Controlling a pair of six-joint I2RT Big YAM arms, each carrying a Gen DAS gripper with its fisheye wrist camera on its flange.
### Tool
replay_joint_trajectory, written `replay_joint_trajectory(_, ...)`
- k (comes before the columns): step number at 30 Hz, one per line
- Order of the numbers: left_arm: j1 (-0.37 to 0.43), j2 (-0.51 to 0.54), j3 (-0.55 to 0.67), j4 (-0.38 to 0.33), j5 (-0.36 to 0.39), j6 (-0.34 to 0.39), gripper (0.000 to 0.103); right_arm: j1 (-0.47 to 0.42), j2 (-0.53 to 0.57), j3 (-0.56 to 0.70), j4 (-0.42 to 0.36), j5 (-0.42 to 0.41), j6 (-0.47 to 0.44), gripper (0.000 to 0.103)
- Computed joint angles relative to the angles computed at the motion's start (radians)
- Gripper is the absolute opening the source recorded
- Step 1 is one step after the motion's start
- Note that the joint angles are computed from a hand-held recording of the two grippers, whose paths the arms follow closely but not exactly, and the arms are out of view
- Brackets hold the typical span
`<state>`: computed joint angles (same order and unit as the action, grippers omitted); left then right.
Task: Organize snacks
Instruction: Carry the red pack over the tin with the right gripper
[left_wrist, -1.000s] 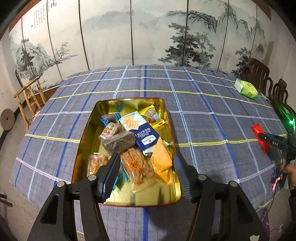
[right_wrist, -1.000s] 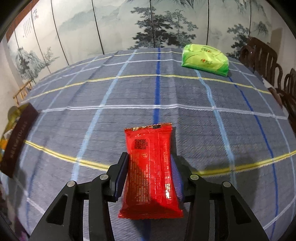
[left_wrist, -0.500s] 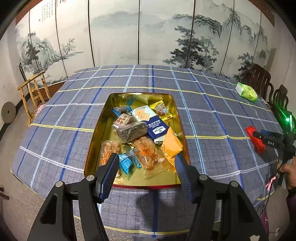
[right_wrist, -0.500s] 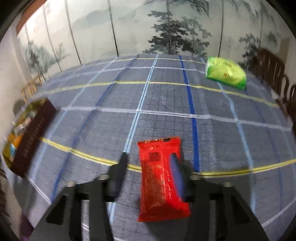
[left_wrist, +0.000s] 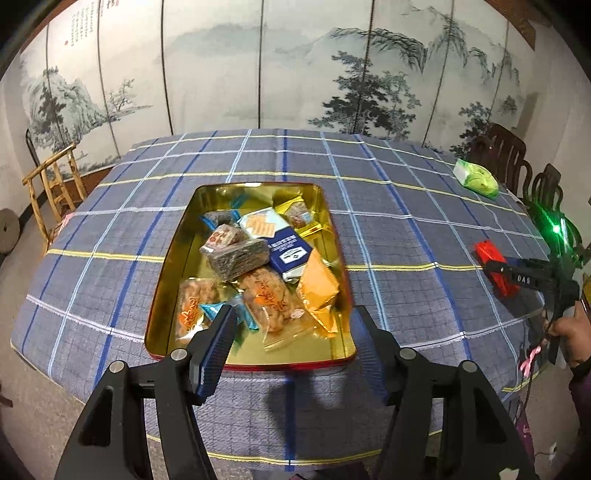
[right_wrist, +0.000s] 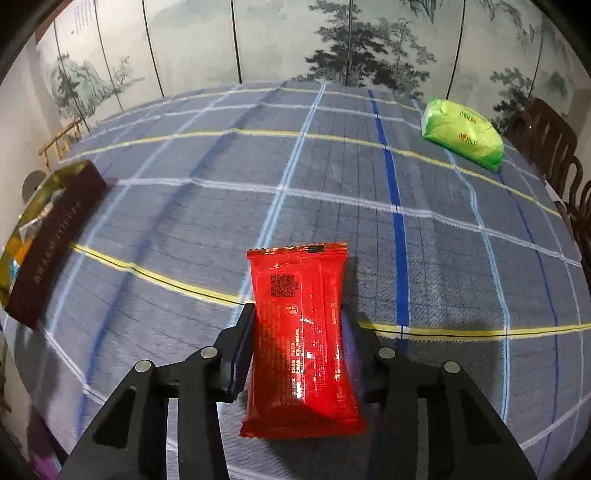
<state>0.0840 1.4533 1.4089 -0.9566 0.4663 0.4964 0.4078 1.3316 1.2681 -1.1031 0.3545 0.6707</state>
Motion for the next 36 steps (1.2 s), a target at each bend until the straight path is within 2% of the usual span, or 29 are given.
replay_joint_trajectory(7, 0.013, -0.017, -0.005, 0.013, 0.019, 0.007, 0.066, 0.033, 0.001, 0.047, 0.088, -0.046, 0.059, 0.044)
replay_joint_trajectory(10, 0.023, -0.016, -0.003, 0.020, 0.014, -0.010, 0.070, 0.055, 0.034, 0.096, 0.113, -0.063, 0.055, 0.044)
replay_joint_trajectory(16, 0.043, -0.014, 0.001, 0.043, -0.002, -0.037, 0.073, 0.095, 0.121, 0.215, 0.175, -0.120, 0.040, 0.044)
replay_joint_trajectory(20, 0.058, -0.024, -0.016, 0.092, -0.020, -0.059, 0.083, 0.112, 0.183, 0.283, 0.211, -0.169, 0.038, 0.045)
replay_joint_trajectory(28, 0.075, -0.010, -0.014, 0.119, -0.025, -0.063, 0.084, 0.148, 0.361, 0.504, 0.201, -0.240, 0.005, 0.045)
replay_joint_trajectory(36, 0.089, 0.015, 0.003, 0.167, -0.046, -0.108, 0.086, 0.171, 0.593, 0.818, 0.101, -0.305, -0.040, 0.045)
